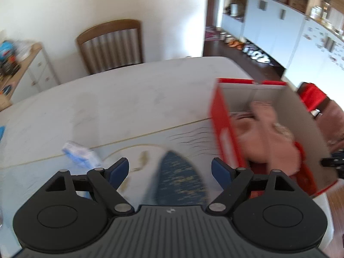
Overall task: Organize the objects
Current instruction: 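Withdraw the left gripper from the box toward the blue-and-white tissue pack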
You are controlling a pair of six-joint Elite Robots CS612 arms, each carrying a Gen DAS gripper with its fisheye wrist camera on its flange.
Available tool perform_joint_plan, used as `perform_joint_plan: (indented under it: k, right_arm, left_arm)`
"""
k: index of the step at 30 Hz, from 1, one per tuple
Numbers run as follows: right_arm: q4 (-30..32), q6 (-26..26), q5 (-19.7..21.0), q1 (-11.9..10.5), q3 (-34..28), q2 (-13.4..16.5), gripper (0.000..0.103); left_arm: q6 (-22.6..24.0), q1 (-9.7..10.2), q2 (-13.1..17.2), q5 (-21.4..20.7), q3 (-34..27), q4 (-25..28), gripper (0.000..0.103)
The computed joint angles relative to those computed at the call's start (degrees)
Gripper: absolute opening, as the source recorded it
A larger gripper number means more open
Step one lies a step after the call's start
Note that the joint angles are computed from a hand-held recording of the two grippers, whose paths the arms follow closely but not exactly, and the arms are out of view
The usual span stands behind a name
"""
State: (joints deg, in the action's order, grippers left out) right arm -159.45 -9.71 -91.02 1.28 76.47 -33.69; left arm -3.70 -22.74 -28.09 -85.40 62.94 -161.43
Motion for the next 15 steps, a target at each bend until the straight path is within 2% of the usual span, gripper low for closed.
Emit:
perform_joint_plan:
  k: [3, 7, 12, 15]
  right_arm:
    - [0.60, 0.82, -0.26, 0.09, -0.23, 0.05, 0.009]
    - [1.59, 1.50, -0.98, 0.29, -0.58, 0.19, 0.009]
    - [2.29, 3.02, -1.57, 0.44, -0.99, 0.31, 0.009]
    - [2.83, 3.74, -1.65, 0.44, -1.17, 0.31, 0.009]
  left_arm:
    - [-1.48, 1.24, 0.46, 1.92, -0.46, 0.26, 0.085]
    - [-5.28, 2.97, 1.81, 3.95, -2.99, 3.19, 0.087]
    - [-11.40, 5.32, 5.18, 2.09, -9.55, 9.33, 0.087]
    - [-14.10, 6.12, 7.78, 2.49, -14.22, 12.97, 0.087]
